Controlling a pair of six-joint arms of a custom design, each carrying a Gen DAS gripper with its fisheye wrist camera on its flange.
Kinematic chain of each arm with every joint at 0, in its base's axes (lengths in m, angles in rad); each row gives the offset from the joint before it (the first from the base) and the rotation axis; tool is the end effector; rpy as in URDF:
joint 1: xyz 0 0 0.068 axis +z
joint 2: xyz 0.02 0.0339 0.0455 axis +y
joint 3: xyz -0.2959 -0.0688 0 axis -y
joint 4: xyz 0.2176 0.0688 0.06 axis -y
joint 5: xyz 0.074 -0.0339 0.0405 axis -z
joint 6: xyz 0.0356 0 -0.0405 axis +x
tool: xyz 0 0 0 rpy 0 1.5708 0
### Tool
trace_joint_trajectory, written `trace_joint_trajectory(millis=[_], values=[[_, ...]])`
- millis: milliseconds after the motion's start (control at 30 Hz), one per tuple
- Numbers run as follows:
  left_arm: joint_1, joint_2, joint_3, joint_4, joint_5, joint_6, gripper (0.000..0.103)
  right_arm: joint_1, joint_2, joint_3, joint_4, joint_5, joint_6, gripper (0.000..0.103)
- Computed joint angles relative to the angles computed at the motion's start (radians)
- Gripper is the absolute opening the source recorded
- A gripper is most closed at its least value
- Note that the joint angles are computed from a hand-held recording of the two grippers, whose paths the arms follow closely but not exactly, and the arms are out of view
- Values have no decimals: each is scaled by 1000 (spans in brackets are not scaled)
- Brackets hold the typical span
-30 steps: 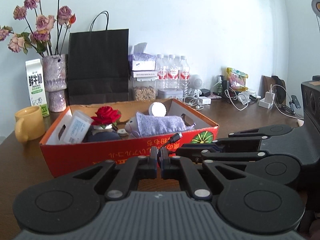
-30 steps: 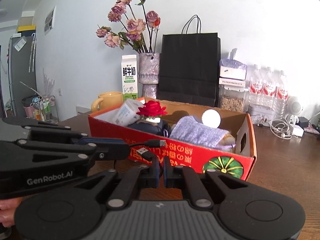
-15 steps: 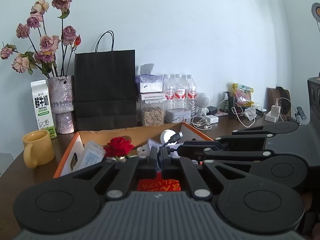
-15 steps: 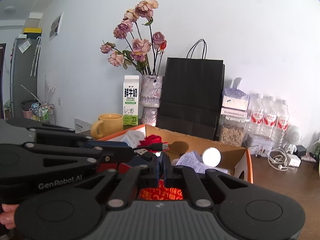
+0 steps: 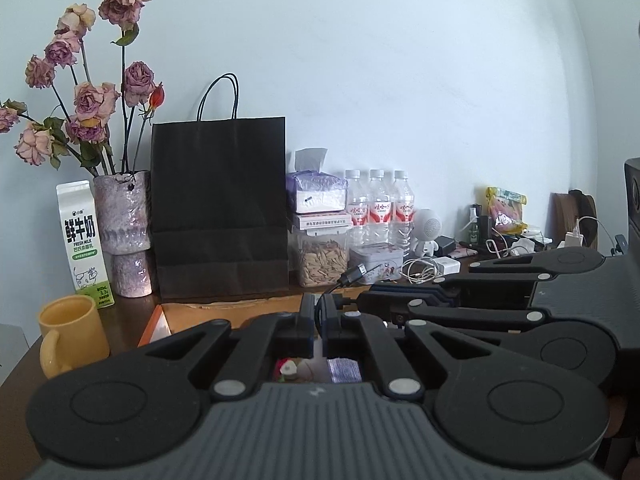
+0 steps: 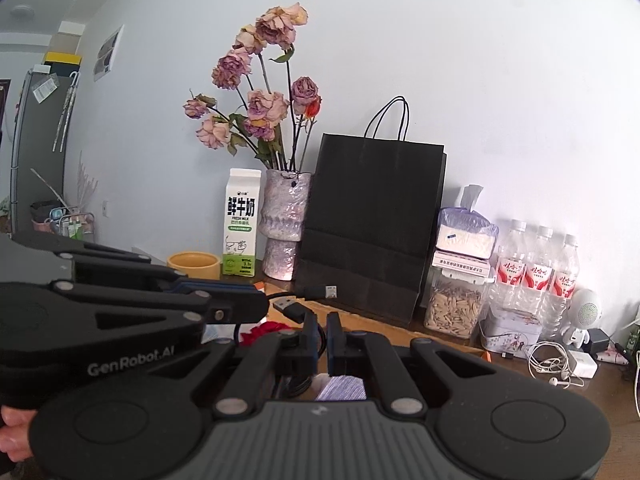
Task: Organize objects
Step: 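Open the left tool to release the cable into the box, then withdraw both tools from the box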
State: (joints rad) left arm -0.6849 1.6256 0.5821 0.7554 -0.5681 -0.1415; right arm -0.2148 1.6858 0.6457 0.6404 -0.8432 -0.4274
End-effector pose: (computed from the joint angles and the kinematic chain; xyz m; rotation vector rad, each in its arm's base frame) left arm 0.2424 -0.1732 0.2216 0.1034 1.8101 -0.0575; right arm 0.3045 -0.0392 0.2121 -0.7124 1.7070 0.3835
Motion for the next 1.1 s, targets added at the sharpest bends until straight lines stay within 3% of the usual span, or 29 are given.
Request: trace_joint_trajectory(millis=[433, 733, 800, 833, 867, 900, 933, 967, 1100], values=[[170, 150, 127, -9, 196, -24, 4, 84, 199, 209, -53, 87, 33, 4], [210, 206, 176, -41, 235, -16, 8, 91, 251, 268, -127, 110, 25, 7], [217, 201, 170, -39, 225, -25, 22, 86, 251, 268, -125, 127, 32, 21], [220, 196, 167, -40, 209, -32, 39, 83, 251, 264, -110, 140, 46, 24], [222, 192, 165, -39, 182, -41, 73, 78, 253, 267, -108, 150, 57, 34], [227, 187, 161, -32, 166, -48, 90, 73, 256, 273, -110, 151, 66, 64], [228, 183, 143, 5, 146, -51, 103, 69, 257, 272, -105, 154, 75, 80], [227, 179, 130, 32, 128, -50, 103, 68, 257, 265, -92, 159, 81, 102], [228, 157, 131, 11, 117, -54, 103, 66, 242, 247, -75, 174, 87, 103]])
